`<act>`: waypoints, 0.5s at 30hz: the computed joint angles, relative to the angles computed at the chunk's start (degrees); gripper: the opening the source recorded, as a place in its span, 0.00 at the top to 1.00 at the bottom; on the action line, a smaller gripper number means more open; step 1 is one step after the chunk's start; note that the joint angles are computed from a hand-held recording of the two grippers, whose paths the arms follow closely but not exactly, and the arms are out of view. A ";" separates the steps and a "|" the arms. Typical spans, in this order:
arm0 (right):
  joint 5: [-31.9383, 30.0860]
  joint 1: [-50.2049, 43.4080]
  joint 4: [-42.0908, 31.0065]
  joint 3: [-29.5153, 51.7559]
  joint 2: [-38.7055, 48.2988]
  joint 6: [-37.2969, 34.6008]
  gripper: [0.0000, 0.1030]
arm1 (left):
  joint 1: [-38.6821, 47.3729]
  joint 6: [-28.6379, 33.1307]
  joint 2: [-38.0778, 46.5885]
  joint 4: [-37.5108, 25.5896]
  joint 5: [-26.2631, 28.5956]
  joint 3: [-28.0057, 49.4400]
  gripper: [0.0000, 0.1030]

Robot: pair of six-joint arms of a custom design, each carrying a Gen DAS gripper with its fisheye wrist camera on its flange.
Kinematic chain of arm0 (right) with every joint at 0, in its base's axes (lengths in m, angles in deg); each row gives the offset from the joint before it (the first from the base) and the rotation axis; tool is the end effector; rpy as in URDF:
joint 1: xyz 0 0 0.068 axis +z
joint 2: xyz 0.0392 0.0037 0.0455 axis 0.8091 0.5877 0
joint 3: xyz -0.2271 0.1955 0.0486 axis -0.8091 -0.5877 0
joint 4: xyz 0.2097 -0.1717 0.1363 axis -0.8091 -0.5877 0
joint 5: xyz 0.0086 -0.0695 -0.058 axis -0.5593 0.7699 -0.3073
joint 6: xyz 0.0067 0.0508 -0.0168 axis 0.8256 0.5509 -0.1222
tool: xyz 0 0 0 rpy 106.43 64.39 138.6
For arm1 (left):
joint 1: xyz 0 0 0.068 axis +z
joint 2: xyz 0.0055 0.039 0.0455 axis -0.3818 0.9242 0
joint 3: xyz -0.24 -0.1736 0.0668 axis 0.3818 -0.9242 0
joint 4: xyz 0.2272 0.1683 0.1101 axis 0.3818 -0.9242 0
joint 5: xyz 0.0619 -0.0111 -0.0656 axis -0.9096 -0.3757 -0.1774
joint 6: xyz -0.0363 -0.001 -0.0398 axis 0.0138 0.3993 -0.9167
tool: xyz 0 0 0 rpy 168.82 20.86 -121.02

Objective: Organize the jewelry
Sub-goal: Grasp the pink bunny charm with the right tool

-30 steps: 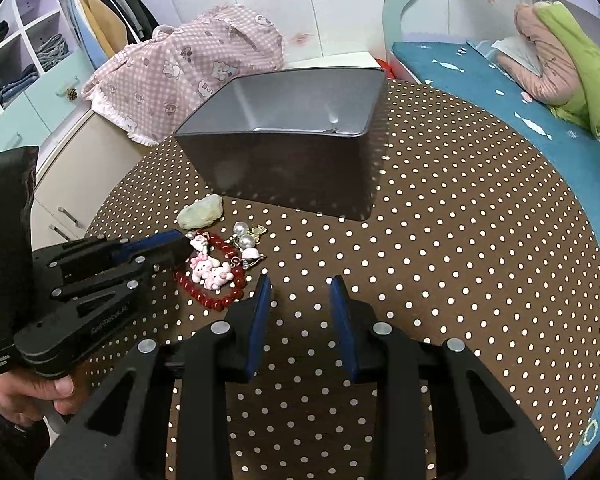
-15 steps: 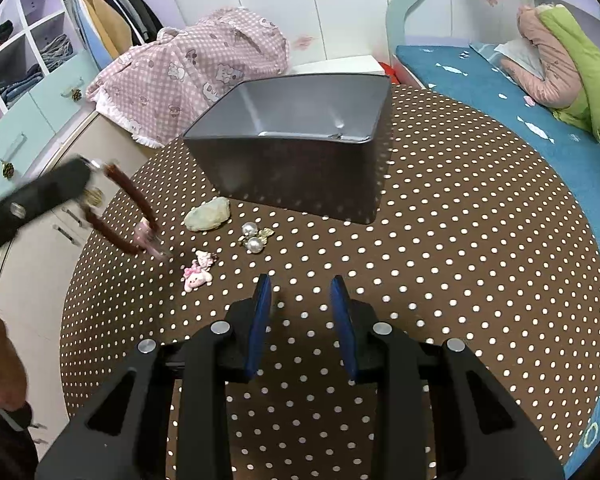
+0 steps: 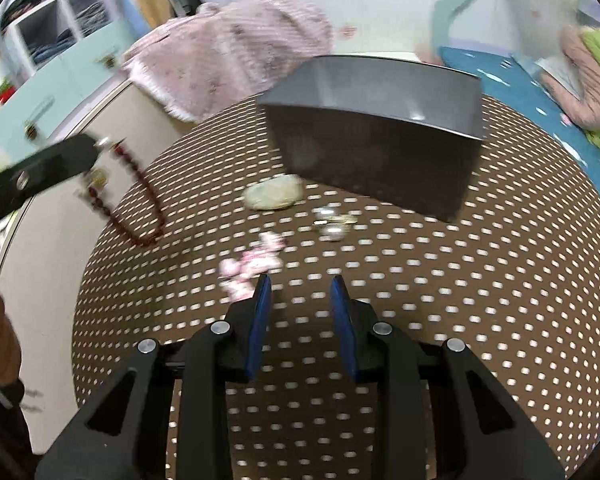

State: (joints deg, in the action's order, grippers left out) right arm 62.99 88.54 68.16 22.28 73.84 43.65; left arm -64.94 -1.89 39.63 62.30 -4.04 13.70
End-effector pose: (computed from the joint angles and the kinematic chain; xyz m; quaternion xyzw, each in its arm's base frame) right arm 0.2537 0.1890 0.1979 -0.3554 0.8728 0.2347 0.2383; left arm 0.1671 -0.1323 0.2549 -0.0560 0.8985 -0.0974 0.4243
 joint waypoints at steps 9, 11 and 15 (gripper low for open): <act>7.12 7.86 3.00 1.19 3.26 -5.18 0.81 | 0.33 -1.60 -1.72 -1.99 -0.50 -0.38 0.92; 8.78 8.97 3.30 0.59 2.83 -6.88 0.87 | 0.40 -1.87 -2.07 -2.23 -0.60 -0.52 0.92; 9.35 8.84 3.40 -0.63 1.78 -8.59 0.88 | 0.69 -2.13 -2.10 -2.29 -0.66 -0.51 0.92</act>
